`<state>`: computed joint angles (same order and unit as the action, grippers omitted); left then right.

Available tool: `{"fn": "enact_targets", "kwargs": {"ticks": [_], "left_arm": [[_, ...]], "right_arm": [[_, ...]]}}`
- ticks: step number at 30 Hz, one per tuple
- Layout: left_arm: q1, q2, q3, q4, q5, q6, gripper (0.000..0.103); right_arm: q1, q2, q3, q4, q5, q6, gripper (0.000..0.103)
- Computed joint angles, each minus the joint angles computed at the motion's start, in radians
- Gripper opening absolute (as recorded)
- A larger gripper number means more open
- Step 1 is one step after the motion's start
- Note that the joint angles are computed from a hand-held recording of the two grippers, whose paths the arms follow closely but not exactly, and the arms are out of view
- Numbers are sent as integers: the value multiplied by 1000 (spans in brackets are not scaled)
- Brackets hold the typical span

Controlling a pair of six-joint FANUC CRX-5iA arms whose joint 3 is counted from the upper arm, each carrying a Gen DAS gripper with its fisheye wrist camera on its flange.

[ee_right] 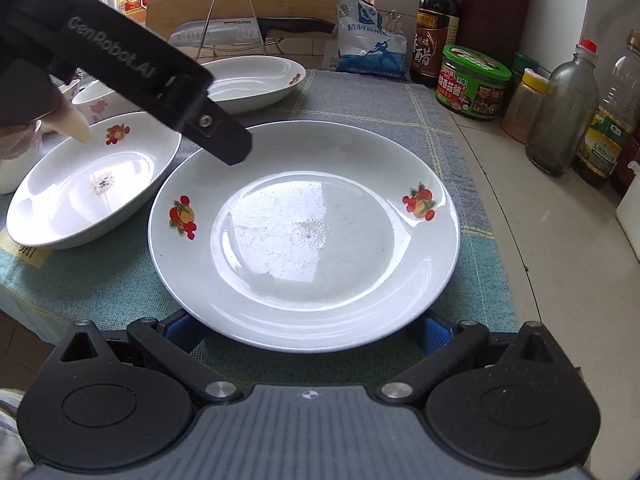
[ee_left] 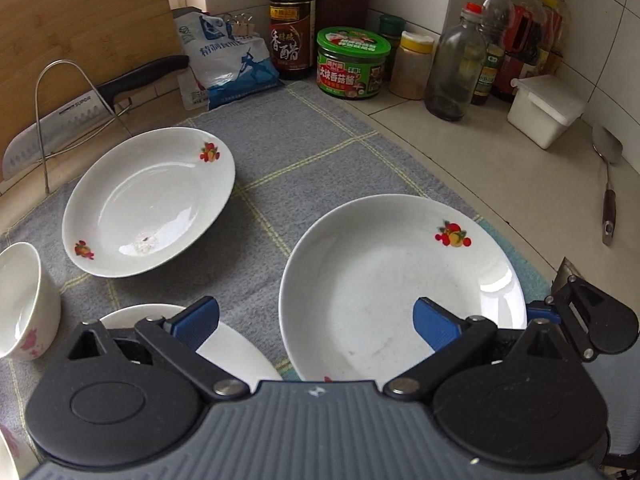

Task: Organize plates and bowls
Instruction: 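Grasp the fruit-decal plate rim with the left gripper and lift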

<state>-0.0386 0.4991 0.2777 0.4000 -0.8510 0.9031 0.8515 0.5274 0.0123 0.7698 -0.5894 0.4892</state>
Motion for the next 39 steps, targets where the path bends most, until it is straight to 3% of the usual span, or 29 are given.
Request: {"fn": "enact_targets", "kwargs": {"ticks": [4, 8, 18, 21, 29, 35, 39], "left_arm": [[-13, 76, 101, 7, -77, -1, 102], [-22, 148, 196, 15, -141, -25, 102], [-29, 279, 387, 1, -314, -23, 102], [-20, 325, 451, 17, -383, 26, 102], [0, 387, 542, 61, -464, 69, 102], [6, 348, 457, 95, -406, -20, 102], [1, 365, 497, 70, -444, -64, 102]], "right_arm": [[-16, -18, -42, 30, 65, 11, 103], [-18, -12, -15, -30, 53, 83, 103], [-27, -24, -56, 33, 97, 34, 103], [-29, -27, -69, 60, 109, 8, 103], [-43, -43, -123, 169, 152, -100, 103], [-58, -49, -158, 270, 181, -190, 103], [-78, -58, -199, 396, 215, -301, 103]]}}
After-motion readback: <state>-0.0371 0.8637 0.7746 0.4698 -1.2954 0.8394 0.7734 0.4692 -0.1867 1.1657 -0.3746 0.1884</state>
